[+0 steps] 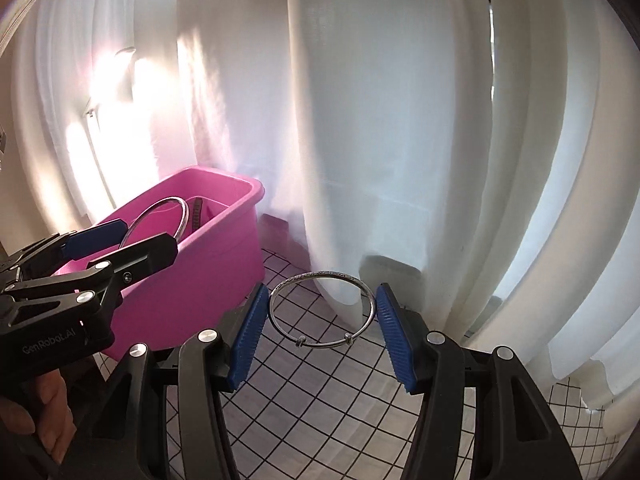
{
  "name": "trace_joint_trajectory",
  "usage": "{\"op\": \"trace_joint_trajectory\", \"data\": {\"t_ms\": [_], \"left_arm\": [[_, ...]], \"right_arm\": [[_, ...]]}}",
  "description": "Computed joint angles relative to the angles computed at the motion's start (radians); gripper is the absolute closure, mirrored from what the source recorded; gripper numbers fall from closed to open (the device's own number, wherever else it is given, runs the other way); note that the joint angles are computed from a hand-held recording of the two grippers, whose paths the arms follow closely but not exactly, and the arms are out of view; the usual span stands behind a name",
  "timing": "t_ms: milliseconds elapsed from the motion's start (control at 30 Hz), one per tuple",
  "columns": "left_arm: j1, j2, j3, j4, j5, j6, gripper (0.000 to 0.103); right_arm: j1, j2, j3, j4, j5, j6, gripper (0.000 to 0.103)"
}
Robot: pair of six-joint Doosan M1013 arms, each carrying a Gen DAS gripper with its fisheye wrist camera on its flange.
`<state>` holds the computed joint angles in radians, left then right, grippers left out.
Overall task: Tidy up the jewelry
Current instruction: 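Carry both silver bangles into the pink tub and open both tools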
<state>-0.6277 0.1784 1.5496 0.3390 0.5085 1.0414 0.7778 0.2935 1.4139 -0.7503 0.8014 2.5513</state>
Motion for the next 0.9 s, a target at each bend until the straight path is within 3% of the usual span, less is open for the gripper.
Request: {"op": "trace_joint_trajectory", "data": {"t_ms": [233,467,700,900], "left_arm": [[0.065,-0.029,-0.004,0.215,0.063,-0.218,0.033],[0.150,-0.034,0.009,0.226,0.153,-0.282,0.033],[0.204,0.017,-0.014,0.112,0.252,-0.235,0.033],[0.235,0.059,-0.042,-0.013,0.321,-0.168,0.033]], "right_arm": [[-0.012,0.081,-0.135,0.161,-0.094,-0.202,0.049],[-0.017,0.211,-0.321,0.390,-0.069,-0.470,0.049],[-0.027,0.364,-0.542,0.569,0.090,-0.680,0.049],[-0.048,0.478,-0.702,0.643,0.276,-0.735,0.049]]}}
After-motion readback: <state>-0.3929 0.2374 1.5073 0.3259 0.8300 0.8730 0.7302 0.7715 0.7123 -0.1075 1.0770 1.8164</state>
